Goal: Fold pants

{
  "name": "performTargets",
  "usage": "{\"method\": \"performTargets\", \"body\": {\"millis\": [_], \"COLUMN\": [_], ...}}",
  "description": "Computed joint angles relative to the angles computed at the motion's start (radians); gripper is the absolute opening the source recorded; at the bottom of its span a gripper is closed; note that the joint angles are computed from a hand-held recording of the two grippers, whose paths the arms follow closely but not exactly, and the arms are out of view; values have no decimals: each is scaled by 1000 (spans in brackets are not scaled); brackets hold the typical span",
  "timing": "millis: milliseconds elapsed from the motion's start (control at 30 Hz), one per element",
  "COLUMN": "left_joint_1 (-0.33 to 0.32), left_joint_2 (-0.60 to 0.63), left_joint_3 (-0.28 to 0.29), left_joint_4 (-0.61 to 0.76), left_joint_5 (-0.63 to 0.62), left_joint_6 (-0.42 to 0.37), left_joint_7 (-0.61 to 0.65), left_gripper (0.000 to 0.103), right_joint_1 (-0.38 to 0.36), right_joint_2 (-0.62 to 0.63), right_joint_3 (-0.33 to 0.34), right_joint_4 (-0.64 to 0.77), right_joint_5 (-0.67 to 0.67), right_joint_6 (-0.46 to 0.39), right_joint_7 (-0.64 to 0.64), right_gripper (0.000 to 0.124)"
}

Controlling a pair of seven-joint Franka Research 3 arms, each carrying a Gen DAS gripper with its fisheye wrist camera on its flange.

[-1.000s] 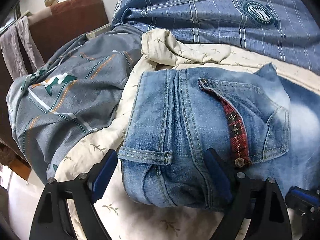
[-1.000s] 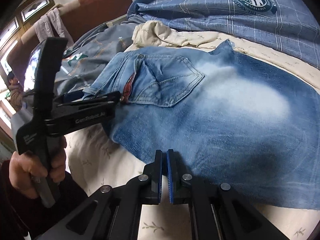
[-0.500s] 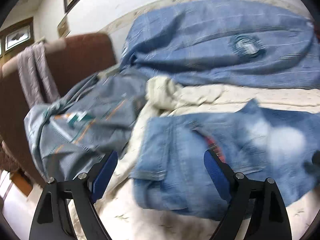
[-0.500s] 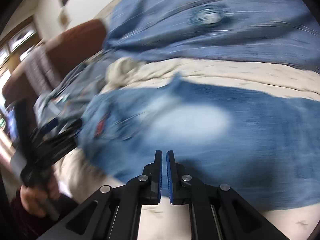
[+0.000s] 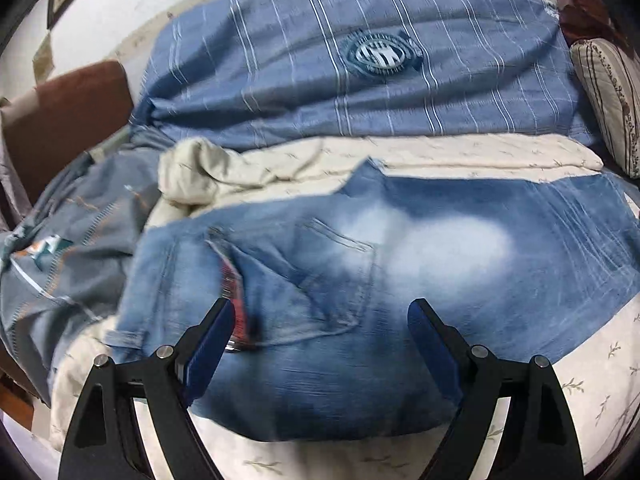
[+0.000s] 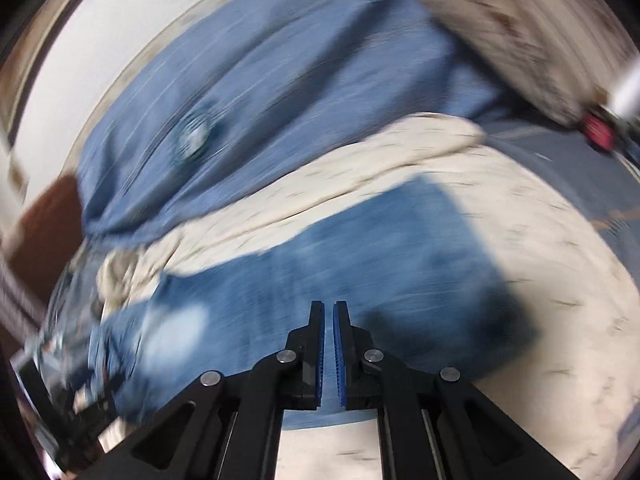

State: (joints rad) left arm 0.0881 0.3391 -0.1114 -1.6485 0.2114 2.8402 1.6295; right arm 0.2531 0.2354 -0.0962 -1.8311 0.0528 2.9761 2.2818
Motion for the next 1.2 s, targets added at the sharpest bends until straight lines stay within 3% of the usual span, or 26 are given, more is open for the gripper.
{"method": "performTargets", "body": {"millis": [100,167,233,333,467,633,933,1200], "left_joint_1": [-27,-58,-83,-65,-10,-11,-40,-55], "left_joint_2": [12,20,24,14,-5,-41,-133,-207], "left_joint_3": [14,40,63,44,-15,-24,-28,-48], "left_joint_4": [15,24,25,9,-19,-75,-161,-202], "left_joint_5": [40,99,162,162,64,21,-2,-103], "left_joint_6": [-36,-77,-89,-75,-45,38,52,27], "left_joint_7": [-16,-43,-77,-62,20,58,46,96], "left_gripper": [89,89,89,89,89,89,91,92], "right_joint_1": [-22,-73,-129,-102,-101,-26,12,87], "right_joint_2": [-10,3,2,2,-5,-24,9,-22], "right_joint_3": [-13,24,81,48,62,3,38,-37], "right_joint_4": [-10,9,-8,13,-6,-15,59,14], "right_joint_5": [21,104,258,199,229,77,2,-60], "right_joint_6": [-93,-184,-151,-176,-84,13,40,116], "right_joint_7": [38,12,-66,-28,-27,30,-133,-95], "right_gripper": [7,4,4,4,8,7,7,7]}}
